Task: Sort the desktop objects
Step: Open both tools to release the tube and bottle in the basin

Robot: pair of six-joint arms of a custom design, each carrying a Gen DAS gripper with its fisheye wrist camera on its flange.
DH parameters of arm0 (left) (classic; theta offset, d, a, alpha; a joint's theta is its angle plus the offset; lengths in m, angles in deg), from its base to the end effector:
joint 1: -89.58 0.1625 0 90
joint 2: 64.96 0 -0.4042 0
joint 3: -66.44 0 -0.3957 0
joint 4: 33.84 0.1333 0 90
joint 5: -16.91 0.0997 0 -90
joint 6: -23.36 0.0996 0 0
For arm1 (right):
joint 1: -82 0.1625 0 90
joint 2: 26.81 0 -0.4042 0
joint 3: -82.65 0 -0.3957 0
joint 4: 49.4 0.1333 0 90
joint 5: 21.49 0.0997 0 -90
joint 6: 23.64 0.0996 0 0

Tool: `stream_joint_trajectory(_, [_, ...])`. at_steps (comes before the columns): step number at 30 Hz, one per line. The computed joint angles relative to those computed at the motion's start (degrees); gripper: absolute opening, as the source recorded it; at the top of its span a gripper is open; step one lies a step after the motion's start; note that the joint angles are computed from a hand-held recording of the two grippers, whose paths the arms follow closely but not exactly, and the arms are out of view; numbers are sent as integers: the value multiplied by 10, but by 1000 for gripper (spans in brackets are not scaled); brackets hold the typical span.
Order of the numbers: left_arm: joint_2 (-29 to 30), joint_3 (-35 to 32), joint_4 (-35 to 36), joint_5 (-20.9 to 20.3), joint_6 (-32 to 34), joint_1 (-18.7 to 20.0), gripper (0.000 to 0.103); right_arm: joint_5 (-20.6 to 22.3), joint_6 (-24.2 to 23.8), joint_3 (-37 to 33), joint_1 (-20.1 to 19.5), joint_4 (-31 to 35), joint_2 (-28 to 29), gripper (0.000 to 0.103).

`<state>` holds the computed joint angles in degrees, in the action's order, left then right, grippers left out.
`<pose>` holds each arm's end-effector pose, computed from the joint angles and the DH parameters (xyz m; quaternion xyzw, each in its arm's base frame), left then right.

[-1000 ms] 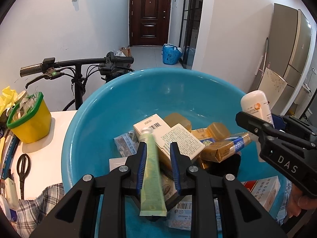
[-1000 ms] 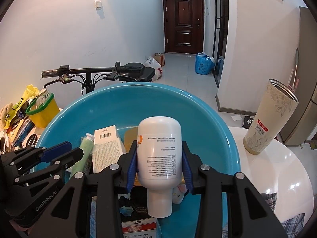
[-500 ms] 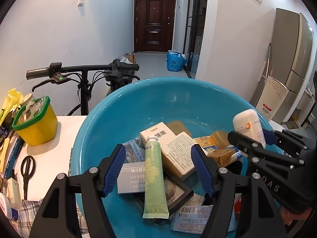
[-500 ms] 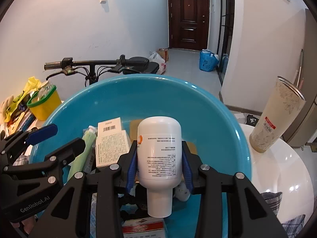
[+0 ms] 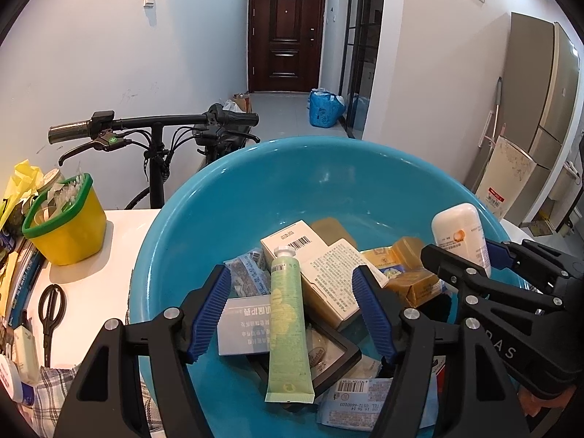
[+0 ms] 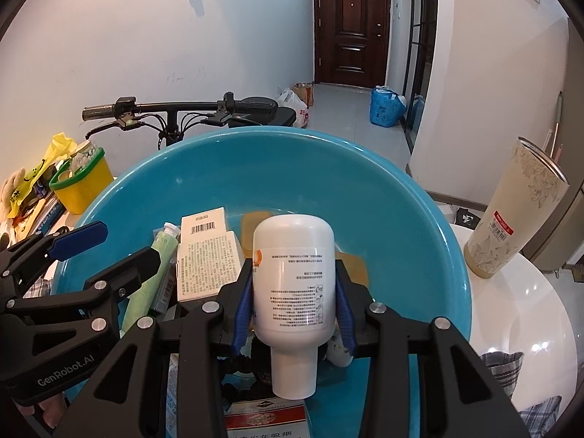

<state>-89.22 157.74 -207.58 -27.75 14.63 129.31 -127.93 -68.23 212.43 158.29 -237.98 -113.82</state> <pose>-0.3605 -0.5651 -0.0742 0.2714 0.8735 -0.3044 0.2659 -0.0037 -0.4588 0.3262 0.1684 -0.8609 0.3430 0.3360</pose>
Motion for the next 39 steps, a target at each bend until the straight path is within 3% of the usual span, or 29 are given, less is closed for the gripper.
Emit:
stream_joint_trajectory(16, [0,-3,11,-1,-1,1,71,5,1,1,-1,4,-2,39])
stream_joint_trajectory(28, [-1,1,-5,-2,8,-2,71,16,4,6,0,-4,-12,46])
stream_joint_trajectory(32, [-2,12,-55,-5,31,-8,71,27,8,12,1,-30,-23,48])
stream_joint_trajectory(35, [0,26,-131,1,69,-19,71,41,12,21,2,-57,-38,50])
stream_joint_trajectory(37, [4,34,-199,8,106,-28,78,54,13,29,2,-74,-53,54])
stream_joint_trajectory(38, [5,37,-220,10,119,-31,87,59,13,31,3,-78,-57,54])
stream_joint_trajectory(39, [6,40,-249,9,136,-34,88,64,13,34,3,-83,-64,54])
